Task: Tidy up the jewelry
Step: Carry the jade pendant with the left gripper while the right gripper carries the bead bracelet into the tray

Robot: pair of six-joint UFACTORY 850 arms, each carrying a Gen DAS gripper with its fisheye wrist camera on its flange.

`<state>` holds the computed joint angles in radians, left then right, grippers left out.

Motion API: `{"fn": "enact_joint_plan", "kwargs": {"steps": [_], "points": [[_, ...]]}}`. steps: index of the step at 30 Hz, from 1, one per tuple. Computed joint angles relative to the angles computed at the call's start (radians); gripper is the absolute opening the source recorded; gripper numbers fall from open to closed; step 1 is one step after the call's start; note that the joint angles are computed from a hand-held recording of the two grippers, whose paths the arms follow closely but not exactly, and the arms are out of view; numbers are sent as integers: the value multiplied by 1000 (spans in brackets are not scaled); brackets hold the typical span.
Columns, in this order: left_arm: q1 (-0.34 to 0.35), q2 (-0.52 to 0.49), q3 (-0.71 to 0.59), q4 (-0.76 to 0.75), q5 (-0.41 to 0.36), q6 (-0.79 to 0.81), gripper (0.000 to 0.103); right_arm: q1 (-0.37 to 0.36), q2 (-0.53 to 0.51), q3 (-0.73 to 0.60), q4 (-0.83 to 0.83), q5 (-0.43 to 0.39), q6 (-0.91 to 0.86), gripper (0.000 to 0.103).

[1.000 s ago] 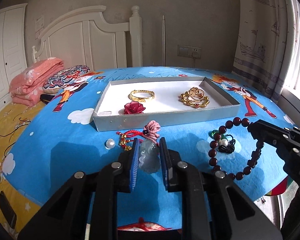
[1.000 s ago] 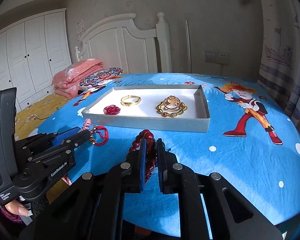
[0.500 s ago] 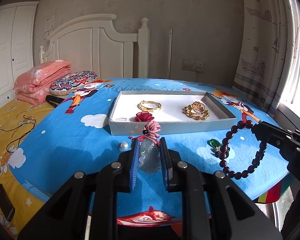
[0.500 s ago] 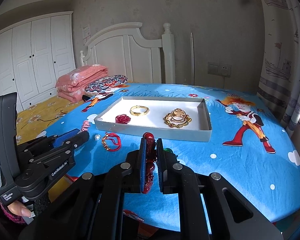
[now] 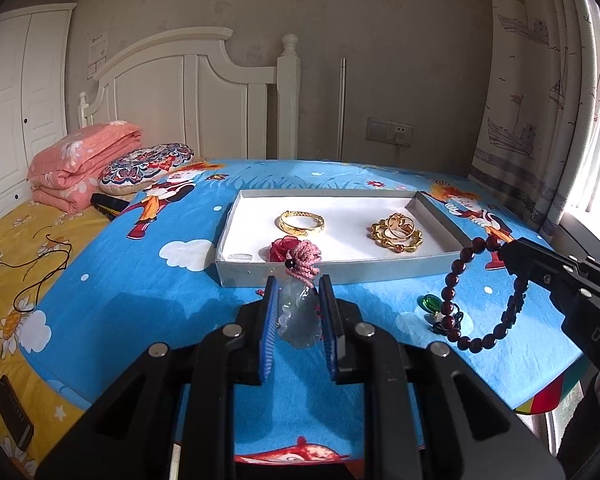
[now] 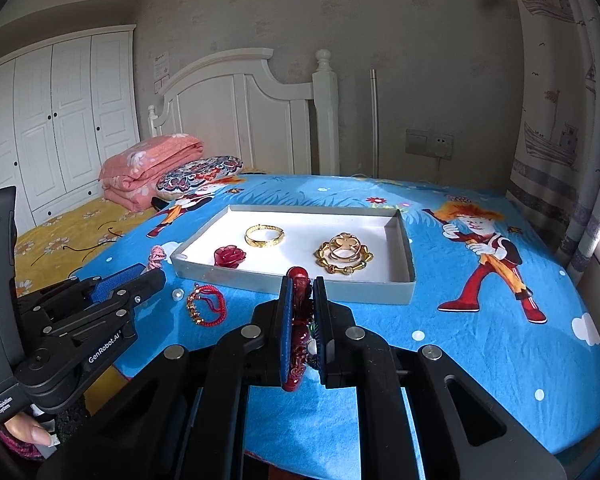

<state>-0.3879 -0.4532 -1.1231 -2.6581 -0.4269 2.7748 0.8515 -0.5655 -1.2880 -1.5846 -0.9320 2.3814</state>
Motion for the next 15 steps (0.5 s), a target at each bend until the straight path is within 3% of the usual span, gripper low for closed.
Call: {"fn": "enact_joint_plan", "kwargs": {"steps": [8,12,15], "points": [[-16,-44,-131,98,75,-126,20,-60,-6,-48,-7,-8,-60,11],[-15,-88,-215,241,131,-290,20,-101,-24,-77,12,17,-97,11],[-11,-135,-298,429,171,-499,20,-131,-43,-105,30,37,-132,11]]}}
